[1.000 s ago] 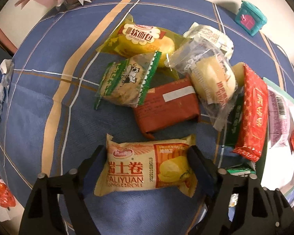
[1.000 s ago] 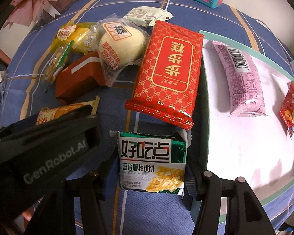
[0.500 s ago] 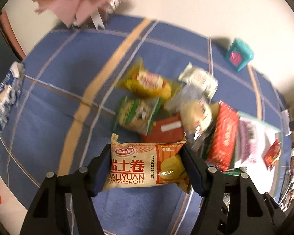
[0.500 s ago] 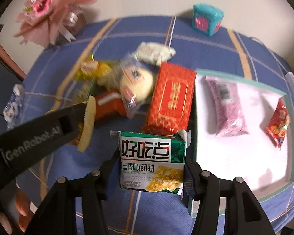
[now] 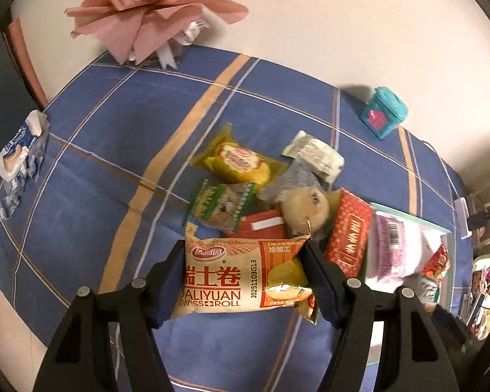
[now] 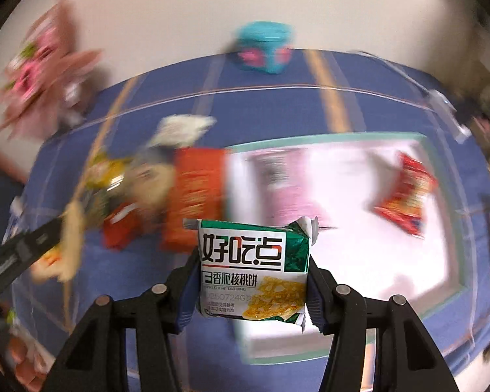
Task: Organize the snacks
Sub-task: 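Carry the swiss roll and biscuit pack over the white tray with both tools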
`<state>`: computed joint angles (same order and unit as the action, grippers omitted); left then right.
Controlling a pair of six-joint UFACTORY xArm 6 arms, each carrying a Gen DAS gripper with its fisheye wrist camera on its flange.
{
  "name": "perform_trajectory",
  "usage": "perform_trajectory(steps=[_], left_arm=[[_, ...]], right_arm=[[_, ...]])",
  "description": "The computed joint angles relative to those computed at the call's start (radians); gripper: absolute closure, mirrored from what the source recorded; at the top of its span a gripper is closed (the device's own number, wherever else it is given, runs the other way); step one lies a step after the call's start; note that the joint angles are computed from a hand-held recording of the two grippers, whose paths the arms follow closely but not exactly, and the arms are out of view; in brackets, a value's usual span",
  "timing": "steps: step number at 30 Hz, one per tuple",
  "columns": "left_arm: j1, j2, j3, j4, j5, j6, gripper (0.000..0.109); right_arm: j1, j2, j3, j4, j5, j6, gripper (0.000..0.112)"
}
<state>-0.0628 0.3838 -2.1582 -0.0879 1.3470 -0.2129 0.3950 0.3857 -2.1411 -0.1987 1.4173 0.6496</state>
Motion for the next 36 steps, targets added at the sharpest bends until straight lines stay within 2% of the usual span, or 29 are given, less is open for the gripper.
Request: perform_trajectory(steps=[8,18,26,36], left_arm=[[-0.093,0.012,-0.045,-0.018,0.022,0.037,0.037],[-0.238,0.041,-0.107,-0.02,0.075,0.102,0.037],[-0.31,0.036,-0.093,0.022,0.087,0.131,0.037],[-0.347,0.072,-0.074,0.047,0.132,0.131,0.036]], right_arm=[[-0.133,-0.165,0.194,-0.088,0.031,0.138,0.054],[-0.213,-0.304,0.322,-0.127,0.006,0.194,0.054],[-0.238,-0.34,0.37,-0.111,-0.014,0.192,0.054],[-0.239,-0.29,0.374,-0.042,0.024,0.137,0.054]])
